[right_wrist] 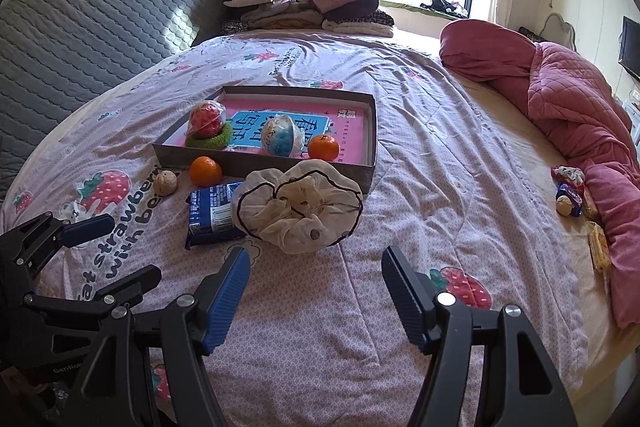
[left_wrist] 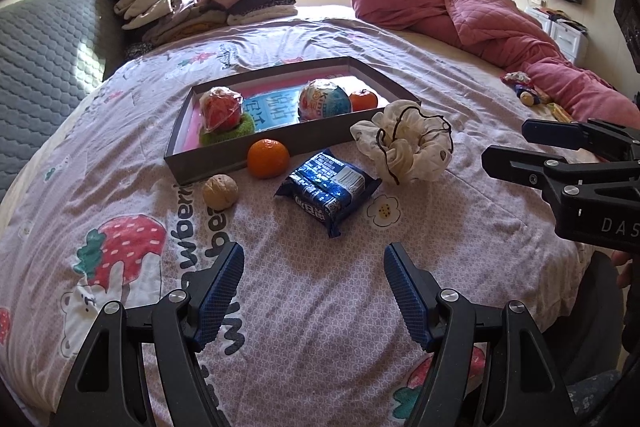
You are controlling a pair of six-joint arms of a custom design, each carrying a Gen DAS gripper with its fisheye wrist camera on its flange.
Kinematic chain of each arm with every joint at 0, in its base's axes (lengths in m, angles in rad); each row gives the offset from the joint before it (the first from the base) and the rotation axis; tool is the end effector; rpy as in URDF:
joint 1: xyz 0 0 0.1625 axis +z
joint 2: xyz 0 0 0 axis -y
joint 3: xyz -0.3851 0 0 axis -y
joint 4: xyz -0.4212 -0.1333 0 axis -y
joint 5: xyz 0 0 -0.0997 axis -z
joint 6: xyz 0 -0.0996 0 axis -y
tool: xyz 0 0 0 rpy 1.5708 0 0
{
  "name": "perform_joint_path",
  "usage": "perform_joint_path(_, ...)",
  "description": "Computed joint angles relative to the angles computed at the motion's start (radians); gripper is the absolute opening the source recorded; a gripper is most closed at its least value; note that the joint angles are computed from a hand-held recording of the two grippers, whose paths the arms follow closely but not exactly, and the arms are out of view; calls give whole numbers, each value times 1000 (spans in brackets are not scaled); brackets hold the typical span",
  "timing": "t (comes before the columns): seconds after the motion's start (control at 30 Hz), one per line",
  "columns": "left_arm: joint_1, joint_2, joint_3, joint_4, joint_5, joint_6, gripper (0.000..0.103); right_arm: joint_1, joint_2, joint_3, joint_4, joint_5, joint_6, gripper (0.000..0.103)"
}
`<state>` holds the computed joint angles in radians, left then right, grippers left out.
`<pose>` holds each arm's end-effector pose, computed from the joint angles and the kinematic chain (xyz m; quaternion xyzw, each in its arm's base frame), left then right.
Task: Organize objects
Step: 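Move the left tool to the blue snack packet while the right tool approaches the white scrunchie, then close the left tool on the blue snack packet while the right tool grasps the white scrunchie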
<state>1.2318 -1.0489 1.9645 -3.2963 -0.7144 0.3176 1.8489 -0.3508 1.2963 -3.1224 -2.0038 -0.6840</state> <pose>0.0089 -0.6019 0.1896 0.1147 0.8442 -0.3625 0.3778 0.2916 -0.6880 -0.0642 0.3745 -0.8560 0.2442 0.2596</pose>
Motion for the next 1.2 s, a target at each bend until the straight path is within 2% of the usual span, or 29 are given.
perform_joint_path(0.3, 34, 36, -48, 0, -47, 30, 74, -7, 32, -44, 26, 4, -7, 68)
perform_joint_path(0.87, 114, 151, -230, 41, -141, 114, 74, -42, 110, -168, 105, 42, 15, 68)
perform_joint_path(1.0, 133, 160, -265, 78, -187, 101, 77, -48, 141, -223, 133, 48, 24, 68)
perform_joint_path(1.2, 142, 189, -314, 112, -207, 89, 77, -55, 190, -311, 179, 51, 46, 68)
